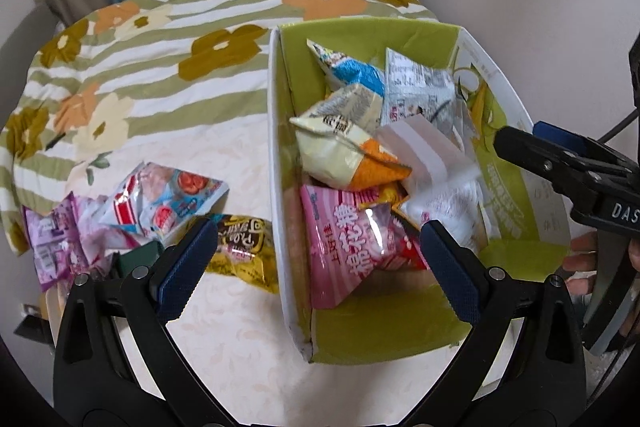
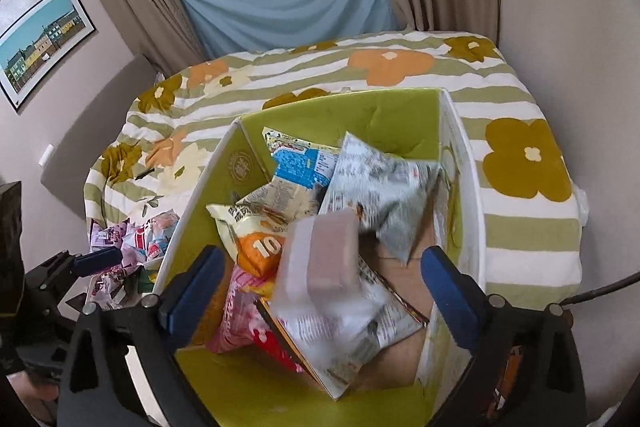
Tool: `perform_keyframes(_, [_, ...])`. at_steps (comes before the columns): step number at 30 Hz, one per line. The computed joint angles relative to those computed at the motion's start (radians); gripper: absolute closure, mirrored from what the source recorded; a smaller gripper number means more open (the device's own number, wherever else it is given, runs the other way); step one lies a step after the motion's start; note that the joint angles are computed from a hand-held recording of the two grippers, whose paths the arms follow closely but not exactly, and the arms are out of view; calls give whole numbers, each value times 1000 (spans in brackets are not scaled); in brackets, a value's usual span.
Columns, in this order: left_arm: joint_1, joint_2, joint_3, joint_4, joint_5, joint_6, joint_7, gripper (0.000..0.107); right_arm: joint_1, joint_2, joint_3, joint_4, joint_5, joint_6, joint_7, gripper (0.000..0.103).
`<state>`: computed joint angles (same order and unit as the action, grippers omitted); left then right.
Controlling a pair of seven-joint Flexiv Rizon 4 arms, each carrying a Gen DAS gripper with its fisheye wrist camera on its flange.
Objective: Organize snacks
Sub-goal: 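Move both tools back toward the remaining snacks on the table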
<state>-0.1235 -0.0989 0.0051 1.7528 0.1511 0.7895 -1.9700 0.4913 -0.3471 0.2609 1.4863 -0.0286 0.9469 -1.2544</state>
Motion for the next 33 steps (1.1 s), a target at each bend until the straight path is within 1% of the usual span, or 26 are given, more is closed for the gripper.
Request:
perform_keyframes(11, [-9, 58, -7, 49, 28, 66, -16, 6, 2, 78, -12, 106, -57, 34, 57, 5])
perform_keyframes(16, [-5, 109, -13, 58, 73, 67, -34, 6, 10, 120, -12, 143, -97, 60, 89, 5])
perform_keyframes(20, [7, 155, -19, 71, 85, 56, -40, 6, 15, 145, -4, 148, -109, 54, 98, 5])
perform_keyframes(24, [26, 228, -19, 115, 91, 51, -42, 6, 30, 167, 5, 148, -129, 32, 102, 5])
perform_keyframes(27, [50, 294, -12, 158, 89, 39, -24, 6, 50, 182, 10, 152, -156, 43, 119, 5])
perform_keyframes(30, [83, 370, 11, 213, 71, 31, 16, 6, 77, 185, 15, 149, -197, 49, 153, 5])
perform_keyframes(33, [118, 446, 44, 269, 36, 7, 86, 6, 122, 174, 15, 139, -274, 51, 214, 5])
